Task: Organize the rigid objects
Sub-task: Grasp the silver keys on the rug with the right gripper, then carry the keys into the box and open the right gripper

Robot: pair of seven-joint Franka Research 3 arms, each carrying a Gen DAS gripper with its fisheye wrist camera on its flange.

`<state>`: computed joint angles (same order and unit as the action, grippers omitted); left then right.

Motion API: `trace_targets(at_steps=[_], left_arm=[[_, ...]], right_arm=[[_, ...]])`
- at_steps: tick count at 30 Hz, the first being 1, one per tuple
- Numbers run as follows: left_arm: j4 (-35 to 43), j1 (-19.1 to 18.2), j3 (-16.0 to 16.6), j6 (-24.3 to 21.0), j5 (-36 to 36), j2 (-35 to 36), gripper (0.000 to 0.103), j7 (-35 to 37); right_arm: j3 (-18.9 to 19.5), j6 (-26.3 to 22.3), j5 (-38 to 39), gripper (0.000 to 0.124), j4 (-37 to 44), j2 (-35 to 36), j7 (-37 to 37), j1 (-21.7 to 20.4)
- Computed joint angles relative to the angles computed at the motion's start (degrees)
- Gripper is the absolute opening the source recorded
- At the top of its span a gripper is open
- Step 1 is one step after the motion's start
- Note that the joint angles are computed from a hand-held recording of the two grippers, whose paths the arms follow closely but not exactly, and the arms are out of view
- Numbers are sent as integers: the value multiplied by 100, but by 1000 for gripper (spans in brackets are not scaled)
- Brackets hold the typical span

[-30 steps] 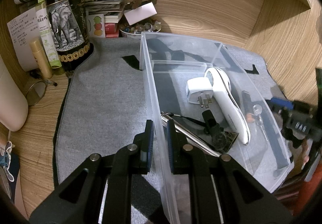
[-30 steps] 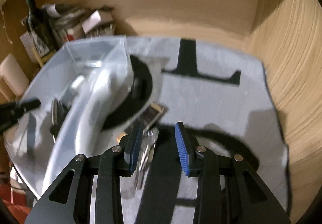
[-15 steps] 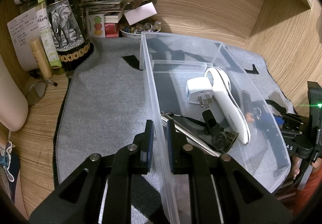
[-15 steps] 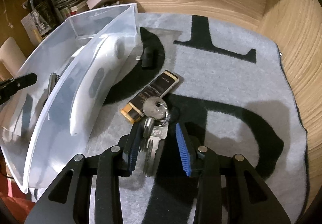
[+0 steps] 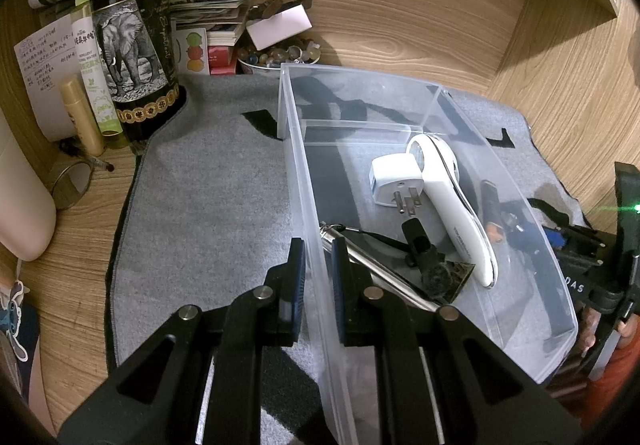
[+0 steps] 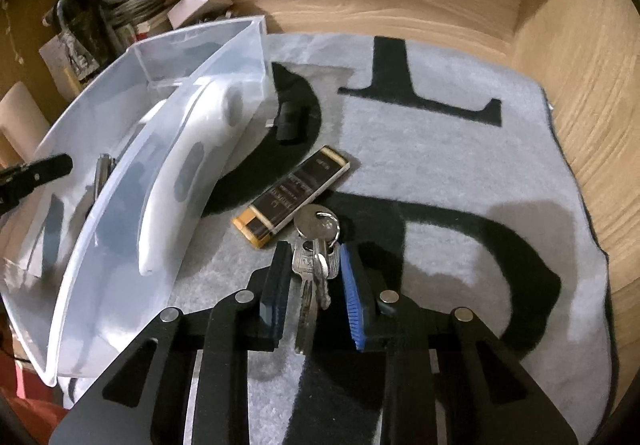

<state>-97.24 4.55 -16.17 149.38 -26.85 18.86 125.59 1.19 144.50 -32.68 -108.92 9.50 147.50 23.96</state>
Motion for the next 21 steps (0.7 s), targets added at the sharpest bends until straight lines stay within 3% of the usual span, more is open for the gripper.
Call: trace_targets(at_steps=[14, 21], left_arm=[[12, -1, 1, -13, 2, 6, 12, -11], [14, 1, -1, -13, 5, 7, 12, -16]], right_arm=[[61, 90, -1313, 22, 185, -336, 843, 7], [117, 354, -1776, 22, 604, -201, 841, 19]])
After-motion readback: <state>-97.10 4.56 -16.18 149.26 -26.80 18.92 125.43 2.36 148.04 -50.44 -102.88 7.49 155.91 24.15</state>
